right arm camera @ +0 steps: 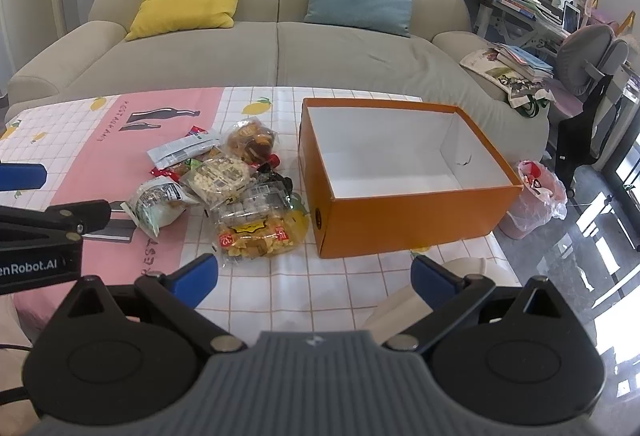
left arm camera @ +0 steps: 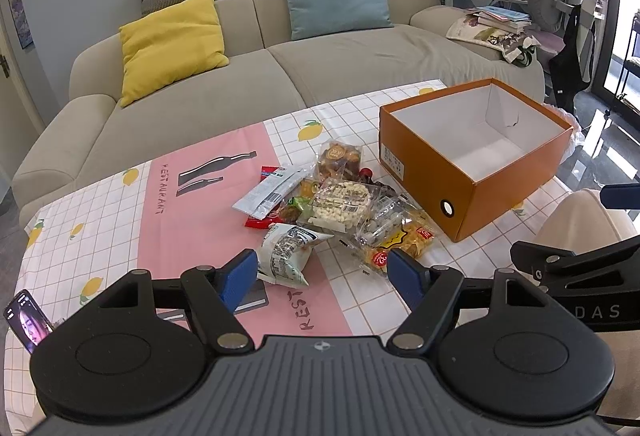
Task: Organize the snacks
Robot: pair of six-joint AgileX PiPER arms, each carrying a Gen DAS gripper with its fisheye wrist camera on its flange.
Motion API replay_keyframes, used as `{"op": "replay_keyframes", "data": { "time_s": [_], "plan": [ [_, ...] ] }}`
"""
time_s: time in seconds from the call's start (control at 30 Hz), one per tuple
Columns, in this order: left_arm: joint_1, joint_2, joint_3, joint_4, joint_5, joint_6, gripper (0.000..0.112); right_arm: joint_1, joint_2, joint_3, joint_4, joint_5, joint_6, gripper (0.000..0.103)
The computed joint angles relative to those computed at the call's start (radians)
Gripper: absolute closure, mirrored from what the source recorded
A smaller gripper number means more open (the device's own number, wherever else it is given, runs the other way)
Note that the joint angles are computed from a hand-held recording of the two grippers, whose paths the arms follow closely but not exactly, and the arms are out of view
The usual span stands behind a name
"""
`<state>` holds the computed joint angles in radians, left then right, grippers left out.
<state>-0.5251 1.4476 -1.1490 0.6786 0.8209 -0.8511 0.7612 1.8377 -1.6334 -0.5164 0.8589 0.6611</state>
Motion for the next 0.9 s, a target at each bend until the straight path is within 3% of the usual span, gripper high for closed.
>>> {"op": "replay_keyframes", "data": {
  "time_s": [0.9],
  "plan": [
    [-0.004, -0.002, -0.003, -0.005, 0.006, -0.001, 0.025, 0.004, 0.002, -0.011, -0.003, 0.01, 0.0, 0.003]
  ]
}}
